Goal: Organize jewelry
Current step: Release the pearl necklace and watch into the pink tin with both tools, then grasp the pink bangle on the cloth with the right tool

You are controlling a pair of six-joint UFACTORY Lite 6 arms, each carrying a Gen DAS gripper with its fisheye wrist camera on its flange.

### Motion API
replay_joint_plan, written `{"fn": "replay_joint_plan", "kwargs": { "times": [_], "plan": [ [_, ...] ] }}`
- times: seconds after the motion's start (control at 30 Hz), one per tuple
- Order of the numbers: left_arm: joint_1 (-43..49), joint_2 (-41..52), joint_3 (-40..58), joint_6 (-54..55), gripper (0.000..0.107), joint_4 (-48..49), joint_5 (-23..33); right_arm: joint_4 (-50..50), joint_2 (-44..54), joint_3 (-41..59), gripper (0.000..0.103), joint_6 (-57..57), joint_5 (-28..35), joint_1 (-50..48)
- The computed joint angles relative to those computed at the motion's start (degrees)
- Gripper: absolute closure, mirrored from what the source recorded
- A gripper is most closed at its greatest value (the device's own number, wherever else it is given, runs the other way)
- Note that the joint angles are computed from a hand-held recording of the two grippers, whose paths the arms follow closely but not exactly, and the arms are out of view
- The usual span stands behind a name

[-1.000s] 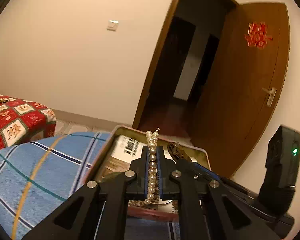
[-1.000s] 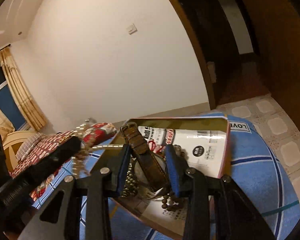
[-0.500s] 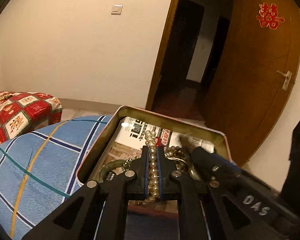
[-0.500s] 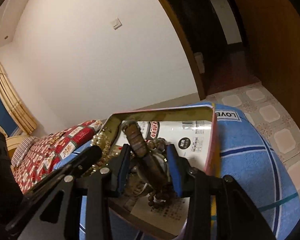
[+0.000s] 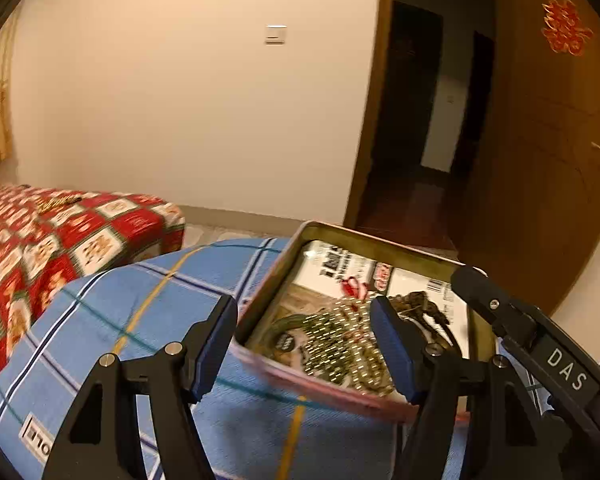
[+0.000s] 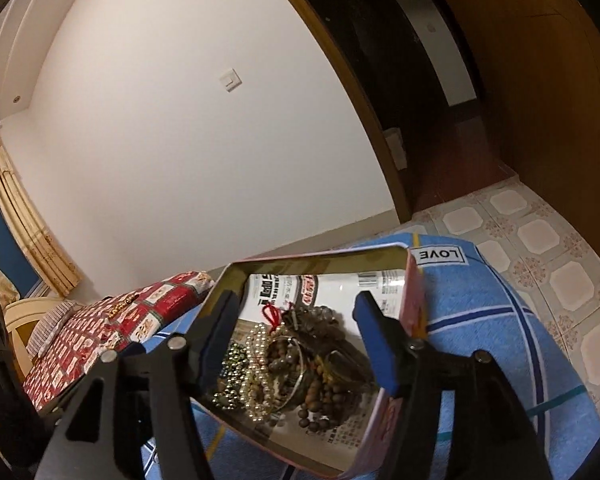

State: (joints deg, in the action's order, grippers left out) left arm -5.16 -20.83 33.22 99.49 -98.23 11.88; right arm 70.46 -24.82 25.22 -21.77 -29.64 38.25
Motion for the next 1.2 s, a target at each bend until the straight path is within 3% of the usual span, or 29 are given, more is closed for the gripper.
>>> {"fn": "replay_joint_plan", "kwargs": {
  "times": [0.2, 0.3, 0.53, 0.77, 0.9, 0.97, 1.03, 1.2],
  "plan": [
    [4.8, -2.9, -2.1, -7.2, 0.038, 8.5, 1.0, 1.1, 2.0, 0.6, 0.037, -1.9, -3.2, 2.8],
    [9.4, -5.1, -3.8, -10.7, 0.038, 13.7, 4.1, 3.1, 2.8, 0.7, 0.036, -4.6, -6.6, 6.4],
    [21.6, -9.4, -9.2, -5.5, 0.038, 14.6, 11.1, 12.3, 3.5, 1.5, 0.035, -14.5, -12.6, 16.0],
    [36.9, -6.7, -11.3, -2.0, 0.038, 17.3, 21.0, 20.1, 0.1, -1.0, 0.032, -19.0, -17.1, 23.6],
    [44.4, -3.7, -10.7, 1.7, 0.038, 18.1, 24.9, 22.1, -2.5, -2.5, 0.031, -19.8, -16.4, 26.9],
    [47.6, -1.0, -9.8, 3.3, 0.038, 18.5, 26.3, 22.9, -2.1, -2.1, 0.026, -21.0, -15.3, 28.3],
    [49.3, 1.5, -8.6, 3.8, 0.038, 18.8, 26.7, 22.4, -1.3, -1.6, 0.015, -21.0, -12.0, 28.9],
    [52.9, 5.7, -6.2, 2.4, 0.038, 19.9, 28.9, 21.0, 6.0, 3.1, 0.008, -23.9, -1.3, 27.5]
  ]
}}
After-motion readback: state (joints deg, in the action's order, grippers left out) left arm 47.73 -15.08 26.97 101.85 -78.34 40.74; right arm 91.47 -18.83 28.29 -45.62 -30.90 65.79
